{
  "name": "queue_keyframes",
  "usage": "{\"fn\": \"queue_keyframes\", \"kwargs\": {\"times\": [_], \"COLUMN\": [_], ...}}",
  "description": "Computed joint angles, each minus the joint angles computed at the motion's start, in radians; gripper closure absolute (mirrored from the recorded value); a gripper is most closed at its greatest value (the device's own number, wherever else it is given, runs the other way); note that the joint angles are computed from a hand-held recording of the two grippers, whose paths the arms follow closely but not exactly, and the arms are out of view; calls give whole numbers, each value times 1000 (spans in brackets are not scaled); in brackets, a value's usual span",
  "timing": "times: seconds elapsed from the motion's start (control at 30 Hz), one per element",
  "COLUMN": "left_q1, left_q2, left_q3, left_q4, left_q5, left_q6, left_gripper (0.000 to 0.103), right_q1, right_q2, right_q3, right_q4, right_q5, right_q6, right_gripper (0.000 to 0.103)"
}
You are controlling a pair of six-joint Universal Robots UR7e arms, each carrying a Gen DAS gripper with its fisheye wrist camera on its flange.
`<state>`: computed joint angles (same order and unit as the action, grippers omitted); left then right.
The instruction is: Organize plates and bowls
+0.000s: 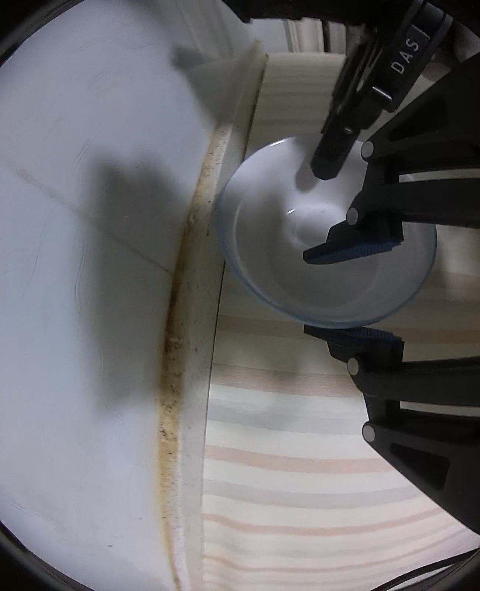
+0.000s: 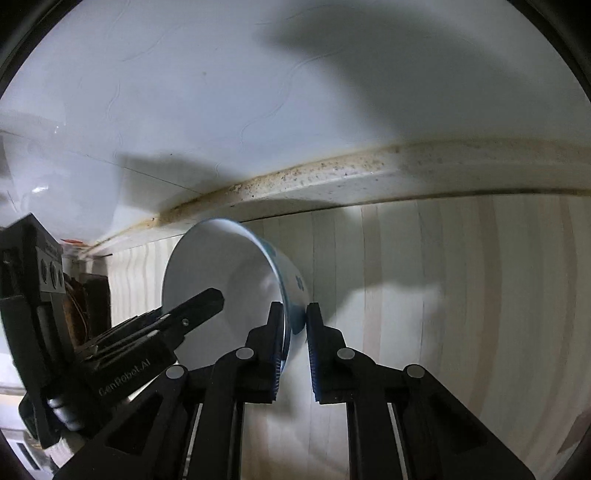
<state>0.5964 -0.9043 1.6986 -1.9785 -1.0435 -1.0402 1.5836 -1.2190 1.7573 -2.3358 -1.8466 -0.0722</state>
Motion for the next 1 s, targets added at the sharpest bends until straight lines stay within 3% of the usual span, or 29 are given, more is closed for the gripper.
{"fn": "queue_keyframes", "kwargs": {"times": [0.2,0.43,0.77,1.0], "left_q1": [-37,-130,-278,-387], "left_q2": [8,-30,-53,-65], "left_q3": [4,12,-39,-31], "left_q4": [-3,35,102,131], "left_q5": [-3,5,-22,-108], "left_q6": [-17,-32,-5,-15], "left_gripper": [74,74,74,74], "right_q1": [9,42,108,142], "right_q2": [-6,-87,-364,-623], "right_q3": [9,73,237,375], "right_q4": [-10,-29,-4,58], "right_q5": [-26,-35,-60,-98], "right_q6": [-13,-10,46,103], "right_gripper": [91,91,91,91]}}
